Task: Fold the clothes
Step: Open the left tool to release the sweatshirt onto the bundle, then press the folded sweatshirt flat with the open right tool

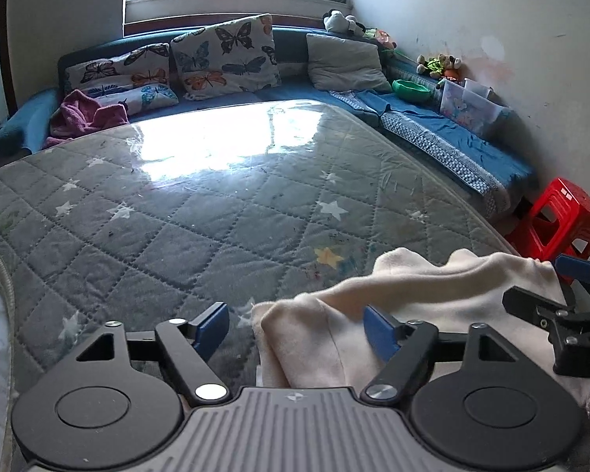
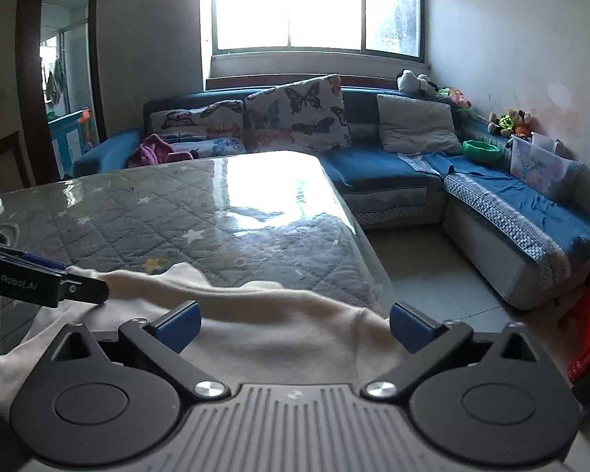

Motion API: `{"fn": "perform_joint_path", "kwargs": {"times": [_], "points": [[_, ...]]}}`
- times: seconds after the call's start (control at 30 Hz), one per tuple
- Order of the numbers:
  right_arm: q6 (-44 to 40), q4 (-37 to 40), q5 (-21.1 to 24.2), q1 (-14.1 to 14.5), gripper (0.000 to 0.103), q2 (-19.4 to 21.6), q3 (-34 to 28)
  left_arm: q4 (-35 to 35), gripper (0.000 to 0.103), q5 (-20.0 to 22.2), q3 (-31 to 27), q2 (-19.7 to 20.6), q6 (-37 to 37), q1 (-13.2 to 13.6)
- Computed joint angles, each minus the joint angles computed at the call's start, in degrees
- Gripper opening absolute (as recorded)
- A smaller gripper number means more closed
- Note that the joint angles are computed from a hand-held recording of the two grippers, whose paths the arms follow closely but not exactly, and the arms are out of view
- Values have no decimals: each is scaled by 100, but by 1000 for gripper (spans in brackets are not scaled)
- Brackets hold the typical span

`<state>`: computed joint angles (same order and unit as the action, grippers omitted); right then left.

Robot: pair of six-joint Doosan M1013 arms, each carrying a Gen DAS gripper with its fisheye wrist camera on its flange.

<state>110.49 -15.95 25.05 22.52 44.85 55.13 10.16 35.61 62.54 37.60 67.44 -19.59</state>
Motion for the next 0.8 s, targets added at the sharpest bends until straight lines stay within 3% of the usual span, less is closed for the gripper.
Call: {"fn": "perform_joint_path", "kwargs": {"times": [0.27, 0.8], "points": [[566, -555, -113, 122, 103, -328, 573, 253, 92, -223, 462, -286, -271, -86], [2653, -2055, -593, 235, 103, -989, 1736, 600, 99, -403, 1198, -692, -926, -135]]}}
